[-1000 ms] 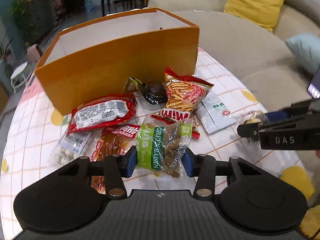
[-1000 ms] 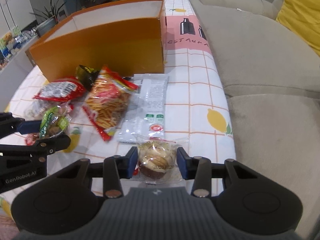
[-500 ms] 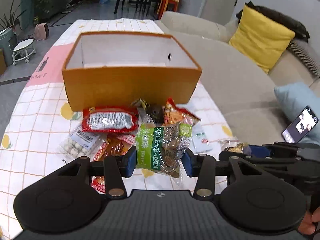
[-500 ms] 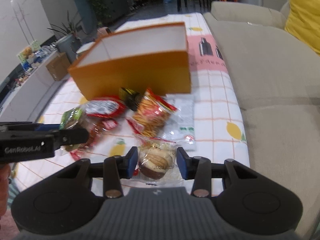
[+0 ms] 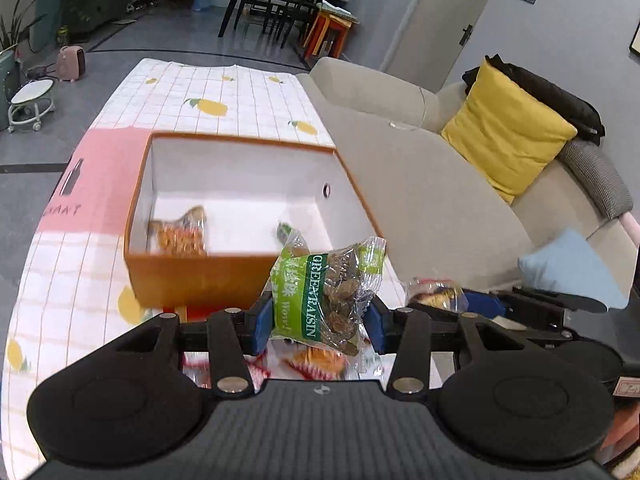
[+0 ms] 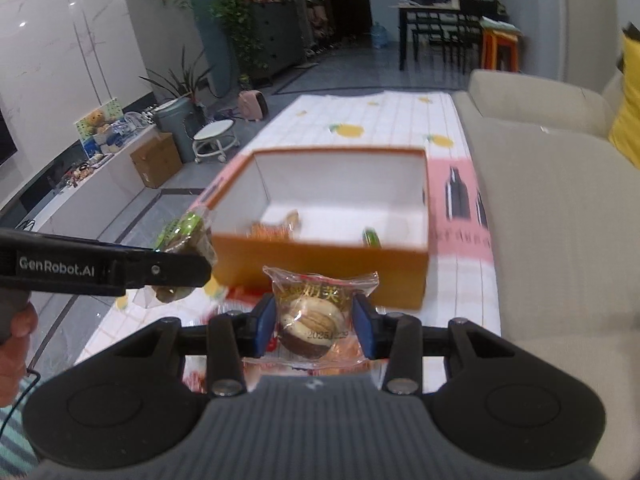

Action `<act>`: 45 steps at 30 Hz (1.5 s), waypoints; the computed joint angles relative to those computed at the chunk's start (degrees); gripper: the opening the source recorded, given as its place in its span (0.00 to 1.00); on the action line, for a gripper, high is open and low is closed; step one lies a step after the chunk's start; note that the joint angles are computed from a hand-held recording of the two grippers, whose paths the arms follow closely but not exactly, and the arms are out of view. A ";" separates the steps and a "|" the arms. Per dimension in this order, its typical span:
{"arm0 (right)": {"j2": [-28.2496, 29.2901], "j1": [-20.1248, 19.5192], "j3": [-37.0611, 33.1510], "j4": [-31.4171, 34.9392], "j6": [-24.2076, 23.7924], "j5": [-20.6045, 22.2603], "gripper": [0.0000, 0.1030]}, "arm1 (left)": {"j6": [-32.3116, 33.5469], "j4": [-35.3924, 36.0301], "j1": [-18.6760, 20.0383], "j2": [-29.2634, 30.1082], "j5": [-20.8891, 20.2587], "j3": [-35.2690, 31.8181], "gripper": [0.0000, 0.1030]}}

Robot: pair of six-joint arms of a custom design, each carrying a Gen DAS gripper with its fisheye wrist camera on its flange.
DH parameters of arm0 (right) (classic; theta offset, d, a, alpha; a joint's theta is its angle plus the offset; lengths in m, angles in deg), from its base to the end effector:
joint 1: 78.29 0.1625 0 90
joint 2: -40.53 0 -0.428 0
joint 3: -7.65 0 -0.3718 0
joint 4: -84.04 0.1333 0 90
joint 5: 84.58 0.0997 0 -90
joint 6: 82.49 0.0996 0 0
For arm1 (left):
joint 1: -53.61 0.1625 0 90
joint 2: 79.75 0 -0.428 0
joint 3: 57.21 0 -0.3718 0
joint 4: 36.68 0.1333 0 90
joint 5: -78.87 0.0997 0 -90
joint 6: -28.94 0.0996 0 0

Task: Organize snacks
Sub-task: 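Carry the raisin bag and bun into the orange box and release them, then withdraw both tools from the box toward the remaining snacks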

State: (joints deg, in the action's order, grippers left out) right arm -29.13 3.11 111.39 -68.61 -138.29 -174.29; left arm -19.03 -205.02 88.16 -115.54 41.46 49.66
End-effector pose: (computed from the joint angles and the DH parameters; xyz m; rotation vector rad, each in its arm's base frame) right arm 0.0438 -0.6053 0.3157 1.1293 -2.5803 0.6107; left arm -0.3525 -0.5006 0.0137 0.0836 2.4621 -1.0518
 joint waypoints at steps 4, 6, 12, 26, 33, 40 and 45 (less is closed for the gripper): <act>5.35 2.54 -7.06 1.99 1.68 -0.58 0.38 | 5.08 2.37 2.56 -0.02 -0.09 -4.28 0.51; 8.42 3.54 -11.11 4.07 3.05 -1.50 0.38 | 6.48 2.67 4.10 0.01 -1.16 -6.02 0.51; 17.13 5.21 -23.00 11.57 7.39 -4.87 0.39 | 7.61 5.93 9.18 0.35 -4.90 -10.63 0.51; 32.28 6.46 -38.27 22.90 9.82 -19.29 0.38 | 3.26 17.06 19.75 4.21 -14.81 -19.17 0.51; 35.60 6.71 -42.90 28.52 12.68 -23.44 0.39 | 3.00 19.21 22.25 5.46 -17.83 -21.45 0.51; 37.65 7.23 -45.58 31.48 15.17 -26.69 0.39 | 0.40 22.77 23.52 6.40 -19.98 -23.88 0.51; 37.79 7.26 -45.62 31.50 15.71 -27.01 0.40 | -1.62 25.21 23.38 6.76 -18.77 -24.70 0.54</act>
